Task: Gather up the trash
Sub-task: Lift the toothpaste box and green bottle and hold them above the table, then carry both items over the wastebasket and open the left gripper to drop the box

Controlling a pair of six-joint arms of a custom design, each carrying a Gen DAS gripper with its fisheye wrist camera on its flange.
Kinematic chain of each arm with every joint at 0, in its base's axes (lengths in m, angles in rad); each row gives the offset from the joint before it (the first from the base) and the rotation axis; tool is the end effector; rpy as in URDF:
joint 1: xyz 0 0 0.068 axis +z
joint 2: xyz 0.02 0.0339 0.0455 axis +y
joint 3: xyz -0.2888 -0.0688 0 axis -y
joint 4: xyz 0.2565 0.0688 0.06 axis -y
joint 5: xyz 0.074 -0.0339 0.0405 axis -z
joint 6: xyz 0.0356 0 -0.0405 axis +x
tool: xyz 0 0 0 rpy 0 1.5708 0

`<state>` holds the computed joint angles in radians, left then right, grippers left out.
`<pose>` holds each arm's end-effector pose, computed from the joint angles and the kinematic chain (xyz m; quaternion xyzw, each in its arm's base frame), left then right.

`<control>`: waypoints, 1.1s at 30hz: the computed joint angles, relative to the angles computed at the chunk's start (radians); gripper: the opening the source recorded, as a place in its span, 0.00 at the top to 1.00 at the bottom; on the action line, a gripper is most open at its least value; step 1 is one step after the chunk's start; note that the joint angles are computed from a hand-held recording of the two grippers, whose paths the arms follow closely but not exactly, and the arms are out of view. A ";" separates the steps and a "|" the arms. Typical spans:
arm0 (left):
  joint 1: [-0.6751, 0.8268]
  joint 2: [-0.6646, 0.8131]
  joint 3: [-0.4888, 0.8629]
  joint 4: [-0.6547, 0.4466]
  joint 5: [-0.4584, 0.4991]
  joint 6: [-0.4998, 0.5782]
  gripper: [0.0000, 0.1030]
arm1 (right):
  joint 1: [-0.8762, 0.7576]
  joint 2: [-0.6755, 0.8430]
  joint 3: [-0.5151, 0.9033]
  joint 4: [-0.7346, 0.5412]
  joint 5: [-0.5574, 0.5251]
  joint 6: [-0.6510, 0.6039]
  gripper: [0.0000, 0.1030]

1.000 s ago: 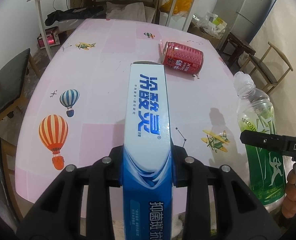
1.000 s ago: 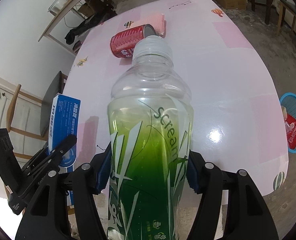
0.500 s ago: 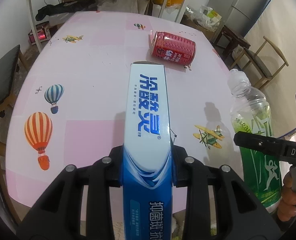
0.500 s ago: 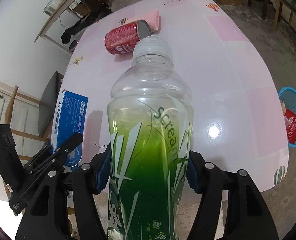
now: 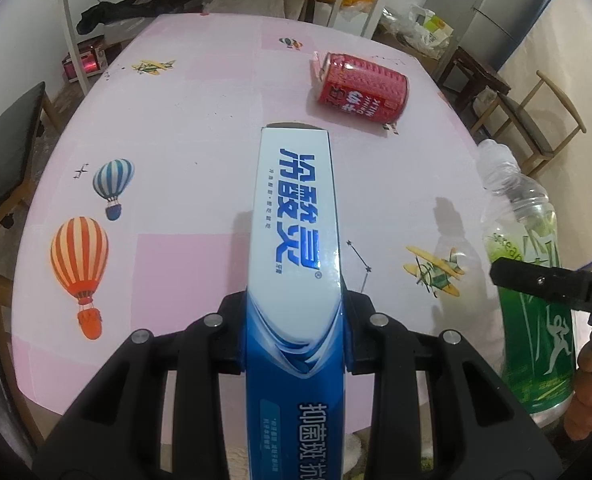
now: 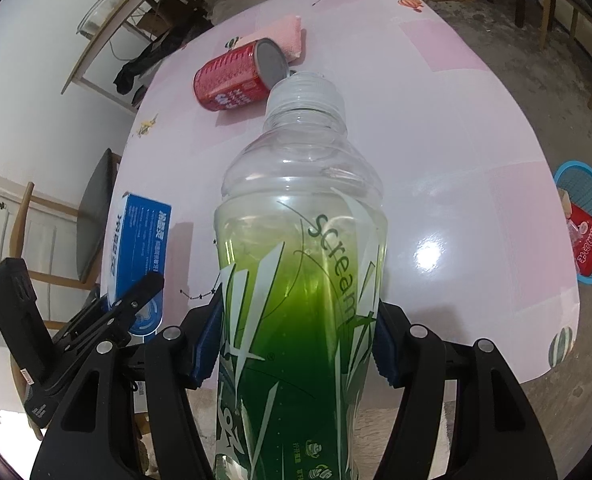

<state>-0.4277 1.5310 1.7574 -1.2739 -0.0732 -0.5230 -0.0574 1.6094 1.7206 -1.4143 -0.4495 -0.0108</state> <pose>0.2738 -0.1219 0.4233 -0.0554 0.9638 -0.0869 0.2460 0.3078 -0.0022 0.3879 -0.0072 0.9666 0.2163 0.1375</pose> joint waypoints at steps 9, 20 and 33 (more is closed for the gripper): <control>0.006 -0.021 -0.001 0.002 -0.012 -0.008 0.70 | 0.004 -0.017 -0.002 -0.007 -0.010 0.006 0.41; 0.012 -0.051 -0.014 -0.001 -0.027 -0.022 0.70 | -0.007 -0.018 0.012 -0.026 -0.023 -0.030 0.41; 0.006 -0.068 0.006 -0.015 -0.050 -0.024 0.70 | -0.047 -0.030 0.040 -0.051 -0.049 -0.064 0.41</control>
<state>-0.4222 1.4630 1.7638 -1.2885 -0.1227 -0.5470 -0.1048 1.5789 1.7603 -1.4656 -0.4983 -0.0753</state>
